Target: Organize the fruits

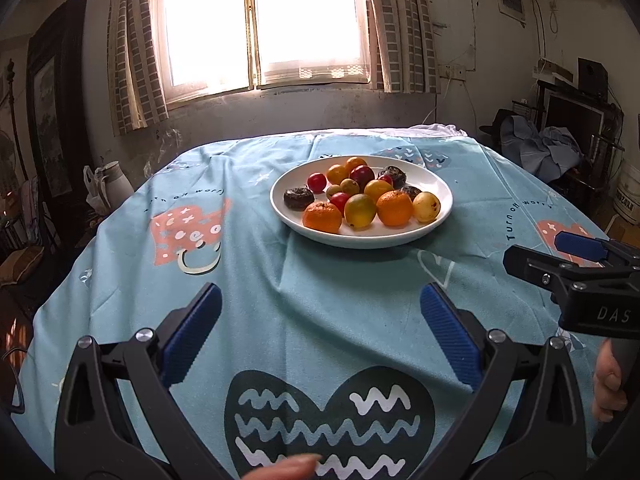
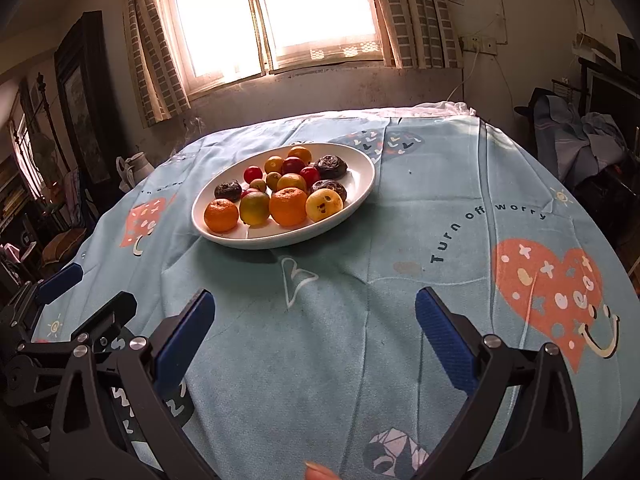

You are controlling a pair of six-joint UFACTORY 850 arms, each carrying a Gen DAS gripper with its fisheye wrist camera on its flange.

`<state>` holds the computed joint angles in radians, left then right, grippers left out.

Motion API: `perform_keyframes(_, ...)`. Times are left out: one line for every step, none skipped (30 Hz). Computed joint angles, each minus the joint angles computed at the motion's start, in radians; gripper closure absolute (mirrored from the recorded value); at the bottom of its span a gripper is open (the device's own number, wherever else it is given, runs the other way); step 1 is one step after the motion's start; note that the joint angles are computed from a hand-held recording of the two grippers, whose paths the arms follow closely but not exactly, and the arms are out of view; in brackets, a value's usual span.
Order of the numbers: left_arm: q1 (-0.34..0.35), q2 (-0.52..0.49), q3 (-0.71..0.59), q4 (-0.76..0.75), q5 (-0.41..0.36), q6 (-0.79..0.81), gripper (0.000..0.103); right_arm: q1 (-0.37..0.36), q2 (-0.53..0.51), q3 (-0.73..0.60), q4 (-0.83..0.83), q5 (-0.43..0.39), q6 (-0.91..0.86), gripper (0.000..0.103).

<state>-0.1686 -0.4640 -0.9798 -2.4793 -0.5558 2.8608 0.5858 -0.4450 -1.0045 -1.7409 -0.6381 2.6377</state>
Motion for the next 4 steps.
perform_keyframes(-0.003, 0.000, 0.002, -0.028, 0.000, 0.023, 0.002, 0.000, 0.000, 0.000, 0.001, 0.001, -0.001, 0.002)
perform_keyframes(-0.004, 0.000, 0.001, -0.049, 0.002, 0.040, 0.002, 0.000, 0.001, 0.000, 0.004, 0.002, -0.004, 0.002)
perform_keyframes(-0.006, -0.001, 0.001, -0.063, 0.005, 0.049, 0.002, 0.000, 0.001, 0.001, 0.004, 0.002, -0.004, 0.002)
perform_keyframes(-0.006, -0.002, -0.001, -0.071, 0.009, 0.051, 0.002, 0.000, 0.001, 0.001, 0.002, 0.001, -0.002, 0.002)
